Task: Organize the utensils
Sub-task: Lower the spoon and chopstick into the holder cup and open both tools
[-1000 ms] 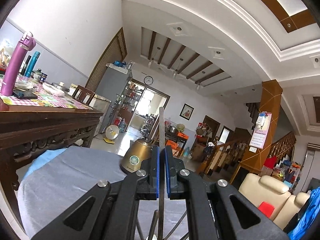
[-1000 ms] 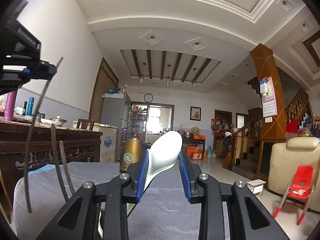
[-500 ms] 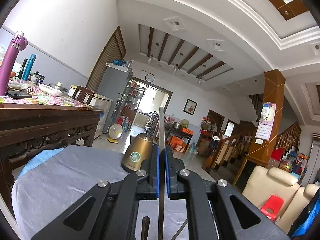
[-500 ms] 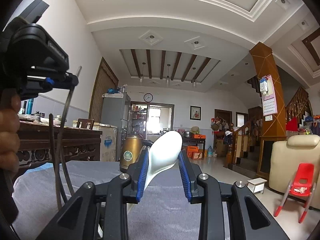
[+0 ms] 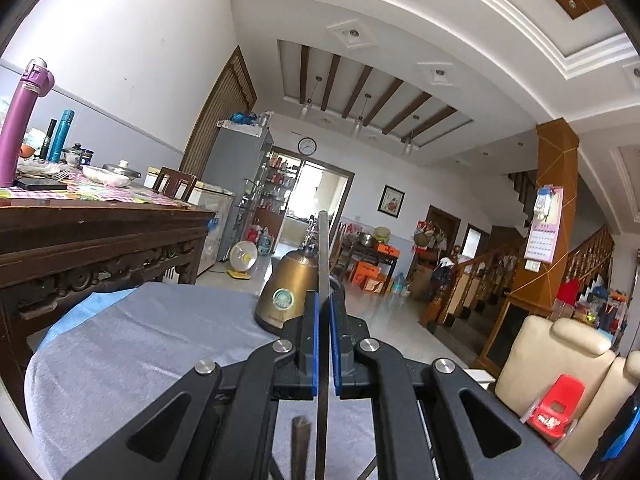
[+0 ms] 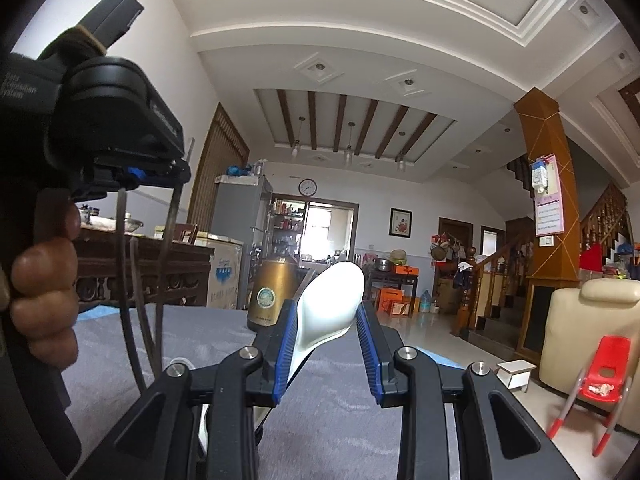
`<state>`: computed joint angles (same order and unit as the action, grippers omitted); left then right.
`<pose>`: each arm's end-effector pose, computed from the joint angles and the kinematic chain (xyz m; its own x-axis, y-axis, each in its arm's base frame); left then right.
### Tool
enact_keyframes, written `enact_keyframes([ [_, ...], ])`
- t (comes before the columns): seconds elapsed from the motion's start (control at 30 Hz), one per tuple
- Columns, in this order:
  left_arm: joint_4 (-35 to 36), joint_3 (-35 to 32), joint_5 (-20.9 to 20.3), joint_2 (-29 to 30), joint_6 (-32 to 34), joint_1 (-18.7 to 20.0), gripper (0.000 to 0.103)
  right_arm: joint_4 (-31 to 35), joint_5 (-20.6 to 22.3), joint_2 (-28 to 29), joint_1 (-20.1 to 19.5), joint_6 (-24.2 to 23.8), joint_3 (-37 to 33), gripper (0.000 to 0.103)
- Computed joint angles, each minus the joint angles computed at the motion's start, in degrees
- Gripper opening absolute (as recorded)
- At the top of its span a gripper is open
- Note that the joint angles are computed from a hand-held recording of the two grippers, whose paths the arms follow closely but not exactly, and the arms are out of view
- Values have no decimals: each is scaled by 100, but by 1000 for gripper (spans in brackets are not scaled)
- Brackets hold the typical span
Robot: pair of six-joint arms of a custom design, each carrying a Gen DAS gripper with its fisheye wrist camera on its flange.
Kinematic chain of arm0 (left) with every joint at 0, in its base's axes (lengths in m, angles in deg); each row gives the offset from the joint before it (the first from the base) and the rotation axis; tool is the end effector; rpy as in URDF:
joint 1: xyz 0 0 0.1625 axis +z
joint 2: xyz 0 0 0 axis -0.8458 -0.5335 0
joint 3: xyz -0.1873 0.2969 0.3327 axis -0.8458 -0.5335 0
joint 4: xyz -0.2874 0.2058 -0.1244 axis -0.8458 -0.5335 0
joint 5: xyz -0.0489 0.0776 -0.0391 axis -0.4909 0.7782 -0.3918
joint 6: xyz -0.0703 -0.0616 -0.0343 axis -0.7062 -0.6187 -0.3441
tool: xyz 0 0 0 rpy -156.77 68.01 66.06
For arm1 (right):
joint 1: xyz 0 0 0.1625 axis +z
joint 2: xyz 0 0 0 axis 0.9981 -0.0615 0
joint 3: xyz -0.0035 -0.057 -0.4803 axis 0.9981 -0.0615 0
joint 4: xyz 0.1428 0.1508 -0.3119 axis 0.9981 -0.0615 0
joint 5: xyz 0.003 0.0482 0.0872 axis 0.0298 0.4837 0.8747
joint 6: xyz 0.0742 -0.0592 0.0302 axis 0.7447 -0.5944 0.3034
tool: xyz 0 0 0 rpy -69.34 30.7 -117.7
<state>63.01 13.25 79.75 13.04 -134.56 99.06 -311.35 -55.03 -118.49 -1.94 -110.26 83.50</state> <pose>-0.3994 -0.5990 0.0266 -0.8513 0.3548 -0.3866 0.4687 0.1828 -0.8642 0.0773 -0.5225 0.2173 -0.5529 0.3063 0.7749 -0.8183 -0.0239 -0.5743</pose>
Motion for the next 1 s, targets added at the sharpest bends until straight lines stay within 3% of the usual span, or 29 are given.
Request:
enact_keyframes([
  [0.43, 600, -63, -30, 16, -310, 45, 5, 56, 96, 68, -92, -369, 204, 33],
  [0.5, 687, -45, -25, -2, -330, 30, 5, 124, 87, 61, -96, -398, 240, 36],
  [0.57, 760, -41, -19, -10, -327, 23, 5, 185, 81, 30, -101, -416, 276, 55],
  [0.6, 799, -25, -5, -23, -309, 14, 5, 179, 98, 23, -113, -413, 310, 60],
  [0.83, 1094, 14, 113, -107, -230, -16, 5, -152, 186, -2, -137, -398, 334, 61],
  [0.9, 1049, 90, 112, -184, -241, -16, 7, -185, 87, -77, -155, -318, 308, 61],
  [1.0, 1088, 102, 71, -250, -310, -17, 21, -153, -102, -185, -143, -211, 271, 61],
])
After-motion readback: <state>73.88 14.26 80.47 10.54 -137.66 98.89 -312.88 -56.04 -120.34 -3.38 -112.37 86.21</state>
